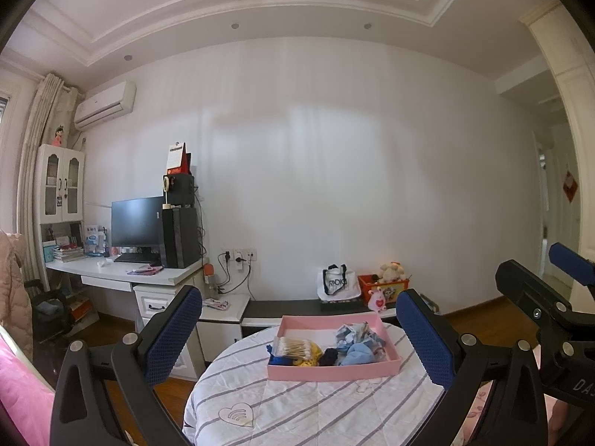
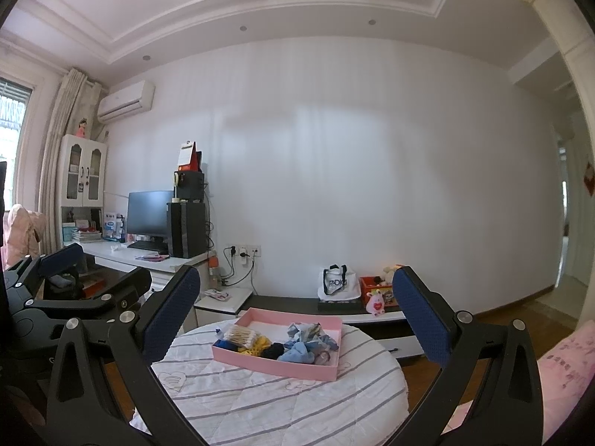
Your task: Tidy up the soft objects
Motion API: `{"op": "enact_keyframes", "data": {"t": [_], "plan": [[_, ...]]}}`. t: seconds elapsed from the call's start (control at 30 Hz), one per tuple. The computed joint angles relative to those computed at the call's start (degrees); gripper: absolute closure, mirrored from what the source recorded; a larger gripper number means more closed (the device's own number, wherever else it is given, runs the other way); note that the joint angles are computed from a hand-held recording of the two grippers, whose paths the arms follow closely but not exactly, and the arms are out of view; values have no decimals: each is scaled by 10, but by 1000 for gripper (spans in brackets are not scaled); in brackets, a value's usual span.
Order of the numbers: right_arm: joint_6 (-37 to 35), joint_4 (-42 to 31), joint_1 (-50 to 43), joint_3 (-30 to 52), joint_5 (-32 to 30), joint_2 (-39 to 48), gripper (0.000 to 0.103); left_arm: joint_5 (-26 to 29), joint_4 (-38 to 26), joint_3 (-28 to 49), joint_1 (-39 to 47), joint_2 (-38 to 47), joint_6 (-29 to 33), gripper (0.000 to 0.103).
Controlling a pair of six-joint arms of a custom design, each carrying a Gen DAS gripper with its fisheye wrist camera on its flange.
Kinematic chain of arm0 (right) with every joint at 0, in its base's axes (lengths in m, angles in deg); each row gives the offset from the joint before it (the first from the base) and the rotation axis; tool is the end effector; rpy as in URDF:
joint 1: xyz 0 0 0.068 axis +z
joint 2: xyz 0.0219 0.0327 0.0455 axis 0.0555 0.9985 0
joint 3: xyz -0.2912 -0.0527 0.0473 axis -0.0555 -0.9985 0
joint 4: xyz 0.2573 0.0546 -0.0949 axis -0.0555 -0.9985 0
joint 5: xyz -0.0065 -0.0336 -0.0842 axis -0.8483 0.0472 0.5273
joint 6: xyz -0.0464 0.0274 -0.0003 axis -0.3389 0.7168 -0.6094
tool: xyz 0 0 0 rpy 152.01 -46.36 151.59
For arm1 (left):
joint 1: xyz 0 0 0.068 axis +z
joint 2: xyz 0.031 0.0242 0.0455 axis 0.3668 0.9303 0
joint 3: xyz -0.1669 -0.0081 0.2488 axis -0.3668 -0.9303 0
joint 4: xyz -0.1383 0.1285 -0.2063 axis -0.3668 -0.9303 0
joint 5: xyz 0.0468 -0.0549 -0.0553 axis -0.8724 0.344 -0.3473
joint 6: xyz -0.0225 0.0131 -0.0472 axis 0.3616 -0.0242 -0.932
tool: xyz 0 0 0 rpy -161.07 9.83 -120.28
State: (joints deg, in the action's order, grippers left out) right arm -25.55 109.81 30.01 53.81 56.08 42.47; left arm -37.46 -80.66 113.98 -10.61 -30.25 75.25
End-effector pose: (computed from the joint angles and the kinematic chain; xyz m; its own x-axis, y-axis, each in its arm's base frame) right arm 0.1961 0.0909 0.2983 -0.0044 -0.0279 -0.9996 -0.2579 0.9658 -0.0258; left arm 0.1193 -0.0458 0.3057 -0.0787 0.0018 -0.9969 -0.2035 0.9789 0.0178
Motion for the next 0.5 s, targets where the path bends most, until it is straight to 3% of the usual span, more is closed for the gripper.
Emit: {"op": "enact_keyframes", "data": {"t": [0.5], "plan": [[-5,12,1,-10,8,-3,0,-8,20,-10,-11,10,1,0]]}}
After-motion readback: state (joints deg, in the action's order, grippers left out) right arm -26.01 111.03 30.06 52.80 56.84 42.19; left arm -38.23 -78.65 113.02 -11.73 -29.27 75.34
